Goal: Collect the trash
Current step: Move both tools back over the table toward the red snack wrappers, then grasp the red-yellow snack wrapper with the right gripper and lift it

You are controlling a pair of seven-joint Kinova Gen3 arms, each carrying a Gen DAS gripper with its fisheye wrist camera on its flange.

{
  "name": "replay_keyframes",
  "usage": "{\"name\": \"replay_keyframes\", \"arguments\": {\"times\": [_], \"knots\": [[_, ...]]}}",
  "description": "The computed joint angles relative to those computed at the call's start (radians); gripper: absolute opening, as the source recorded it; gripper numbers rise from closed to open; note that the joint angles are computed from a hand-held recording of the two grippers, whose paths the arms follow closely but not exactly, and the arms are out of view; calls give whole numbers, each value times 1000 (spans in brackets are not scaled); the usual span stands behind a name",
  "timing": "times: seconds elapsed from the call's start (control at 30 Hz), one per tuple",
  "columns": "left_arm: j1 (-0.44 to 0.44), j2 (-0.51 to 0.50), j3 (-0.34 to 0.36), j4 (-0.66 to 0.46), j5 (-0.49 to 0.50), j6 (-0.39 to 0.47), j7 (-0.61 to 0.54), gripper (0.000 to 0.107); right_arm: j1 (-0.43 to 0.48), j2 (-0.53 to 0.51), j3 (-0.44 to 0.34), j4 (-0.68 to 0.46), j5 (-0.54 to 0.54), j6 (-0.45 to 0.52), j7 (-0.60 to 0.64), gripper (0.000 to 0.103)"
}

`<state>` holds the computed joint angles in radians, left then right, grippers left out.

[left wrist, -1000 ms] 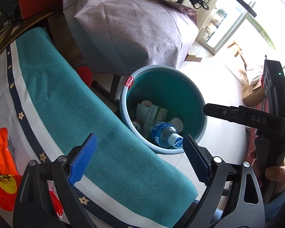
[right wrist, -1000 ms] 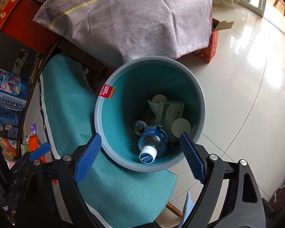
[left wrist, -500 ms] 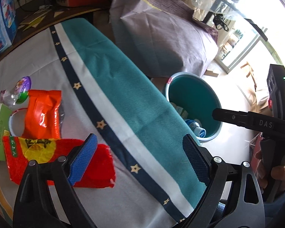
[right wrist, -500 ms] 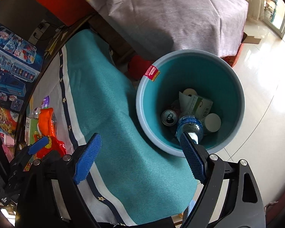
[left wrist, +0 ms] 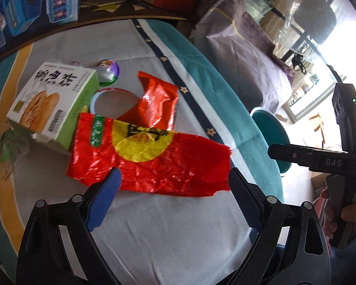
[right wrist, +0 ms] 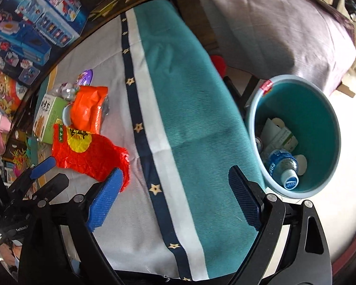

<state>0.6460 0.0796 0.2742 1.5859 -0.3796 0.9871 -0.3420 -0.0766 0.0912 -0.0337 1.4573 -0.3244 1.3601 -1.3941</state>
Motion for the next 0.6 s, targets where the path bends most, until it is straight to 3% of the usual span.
{"name": "replay_keyframes", "arguments": {"times": [0.23,0.6], "knots": [[-77,-133,14,180,44,-62,67,91,-137,50,-77,-50,75,-3,-38,86],[-208,-252,64,327,108,-104,75,91,-313,143,-125,-108,234,-21,-7,86]]}}
